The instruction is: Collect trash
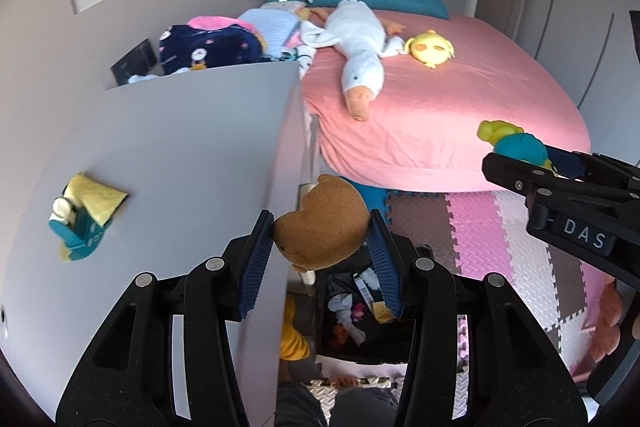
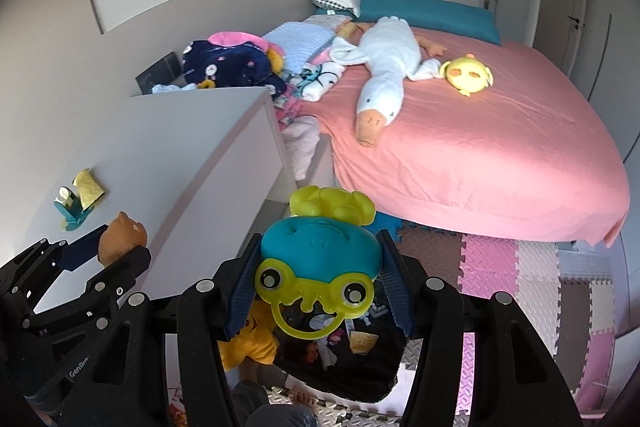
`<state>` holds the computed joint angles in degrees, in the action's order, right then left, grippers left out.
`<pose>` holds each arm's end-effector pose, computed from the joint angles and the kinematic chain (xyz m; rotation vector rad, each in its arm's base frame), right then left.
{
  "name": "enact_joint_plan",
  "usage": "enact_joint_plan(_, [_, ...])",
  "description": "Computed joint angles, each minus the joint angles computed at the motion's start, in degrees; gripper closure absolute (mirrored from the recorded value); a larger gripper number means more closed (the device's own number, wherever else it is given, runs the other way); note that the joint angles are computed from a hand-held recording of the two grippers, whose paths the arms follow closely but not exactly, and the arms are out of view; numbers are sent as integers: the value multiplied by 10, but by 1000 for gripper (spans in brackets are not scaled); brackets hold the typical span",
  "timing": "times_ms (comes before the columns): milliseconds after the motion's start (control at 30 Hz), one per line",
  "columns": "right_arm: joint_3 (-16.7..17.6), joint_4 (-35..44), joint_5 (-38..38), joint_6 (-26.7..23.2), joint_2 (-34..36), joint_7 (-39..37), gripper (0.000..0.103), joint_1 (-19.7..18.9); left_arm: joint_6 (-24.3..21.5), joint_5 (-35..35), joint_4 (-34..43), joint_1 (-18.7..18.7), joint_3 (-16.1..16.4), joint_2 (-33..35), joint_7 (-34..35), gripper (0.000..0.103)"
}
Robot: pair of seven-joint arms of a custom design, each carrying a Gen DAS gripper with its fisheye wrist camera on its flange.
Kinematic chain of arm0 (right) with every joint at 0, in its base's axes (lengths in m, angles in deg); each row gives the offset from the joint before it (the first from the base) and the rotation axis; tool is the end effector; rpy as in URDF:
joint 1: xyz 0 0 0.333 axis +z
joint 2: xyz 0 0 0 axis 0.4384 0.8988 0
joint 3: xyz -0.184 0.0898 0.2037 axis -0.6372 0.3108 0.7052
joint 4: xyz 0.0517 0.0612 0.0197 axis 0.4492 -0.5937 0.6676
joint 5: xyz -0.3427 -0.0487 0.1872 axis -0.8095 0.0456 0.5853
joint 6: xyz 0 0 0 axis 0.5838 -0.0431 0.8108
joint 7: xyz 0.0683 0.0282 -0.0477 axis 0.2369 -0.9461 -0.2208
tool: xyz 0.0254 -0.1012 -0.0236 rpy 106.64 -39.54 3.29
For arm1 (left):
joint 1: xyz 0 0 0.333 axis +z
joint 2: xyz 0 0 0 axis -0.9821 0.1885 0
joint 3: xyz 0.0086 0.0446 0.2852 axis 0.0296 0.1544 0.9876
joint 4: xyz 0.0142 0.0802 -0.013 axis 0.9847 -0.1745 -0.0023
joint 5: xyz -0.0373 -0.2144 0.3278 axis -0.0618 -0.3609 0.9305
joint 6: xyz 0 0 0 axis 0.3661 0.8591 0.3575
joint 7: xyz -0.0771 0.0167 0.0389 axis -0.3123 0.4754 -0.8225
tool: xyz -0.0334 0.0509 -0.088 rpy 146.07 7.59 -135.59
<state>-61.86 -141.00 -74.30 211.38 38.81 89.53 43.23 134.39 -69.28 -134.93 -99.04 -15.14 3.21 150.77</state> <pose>0.5028 0.2478 0.4840 -1.4405 2.1110 -0.6983 0.5472 -0.3659 0.4800 -1.2028 2.3504 -0.8659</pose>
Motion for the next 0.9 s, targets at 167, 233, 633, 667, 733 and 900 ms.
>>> enact_joint_plan(167, [-4,-16,10,2,-7,3,46,-7,-11,8,14,-11,-4,15,6,55])
enact_joint_plan(233, [-5,-13,19,-7,-4,-4,36,-8,-31,-9,25,-8,-15,24,35,37])
enact_joint_plan(633, [-6,-22,7,-12,0,32,18,-12,-23,77,13,-23,19,21,-51,6])
enact_joint_plan(667, [-6,-20,8,-10,1,30,18,-12,-22,77,11,-21,19,20,-54,6])
enact_joint_plan(733, [-6,-13,9,-7,8,28,18,-9,-19,74,5,-16,18,15,-56,6])
enact_joint_plan(900, [-7,8,15,2,28,13,18,1,-6,69,-15,-3,19,1,-60,6])
